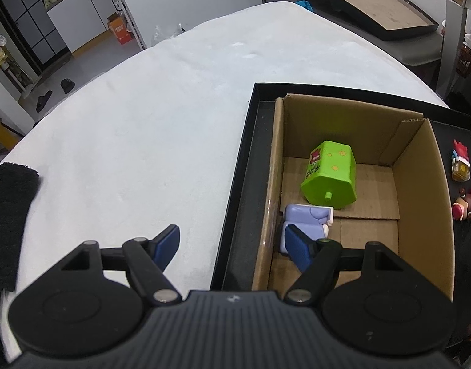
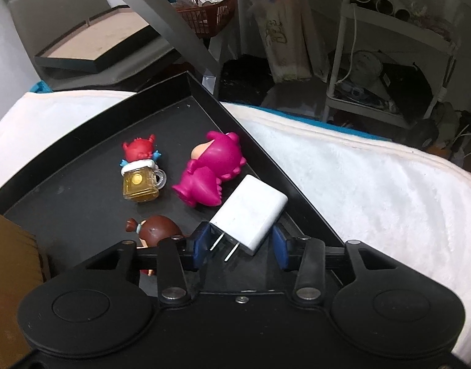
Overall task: Organize rigid objects
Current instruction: 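Lift the white charger with the right tool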
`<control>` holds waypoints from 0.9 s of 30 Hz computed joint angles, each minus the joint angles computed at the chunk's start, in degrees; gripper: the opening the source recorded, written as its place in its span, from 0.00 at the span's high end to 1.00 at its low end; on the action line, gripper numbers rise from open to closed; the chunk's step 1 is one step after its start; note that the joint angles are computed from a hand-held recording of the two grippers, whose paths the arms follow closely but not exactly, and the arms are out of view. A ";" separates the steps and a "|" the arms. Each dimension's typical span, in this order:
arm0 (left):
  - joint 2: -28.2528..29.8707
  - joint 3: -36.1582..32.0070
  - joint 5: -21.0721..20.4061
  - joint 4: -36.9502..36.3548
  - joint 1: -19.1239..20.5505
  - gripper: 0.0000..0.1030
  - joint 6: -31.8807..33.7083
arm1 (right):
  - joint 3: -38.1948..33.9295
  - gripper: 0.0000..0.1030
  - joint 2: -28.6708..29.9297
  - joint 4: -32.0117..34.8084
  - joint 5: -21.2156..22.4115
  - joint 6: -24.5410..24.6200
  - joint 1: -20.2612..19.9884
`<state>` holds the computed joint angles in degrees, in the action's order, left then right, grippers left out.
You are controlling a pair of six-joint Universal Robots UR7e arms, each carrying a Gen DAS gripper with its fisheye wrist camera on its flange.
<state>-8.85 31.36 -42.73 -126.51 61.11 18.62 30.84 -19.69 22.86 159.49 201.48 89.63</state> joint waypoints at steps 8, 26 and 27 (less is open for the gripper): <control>-1.94 3.39 -0.01 -1.79 0.01 0.28 0.08 | 9.68 0.72 -5.63 -9.55 -1.48 -3.38 1.11; -5.01 8.44 0.15 -5.92 -0.54 0.28 0.35 | 23.20 0.74 -13.54 -22.25 -6.34 -6.25 2.53; -5.13 8.62 0.11 -5.99 -0.55 0.28 0.37 | 23.88 0.74 -13.92 -22.74 -6.67 -6.18 2.57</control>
<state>-13.98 39.98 -42.62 -132.49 60.56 18.99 54.72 -33.61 0.12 152.82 195.30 92.20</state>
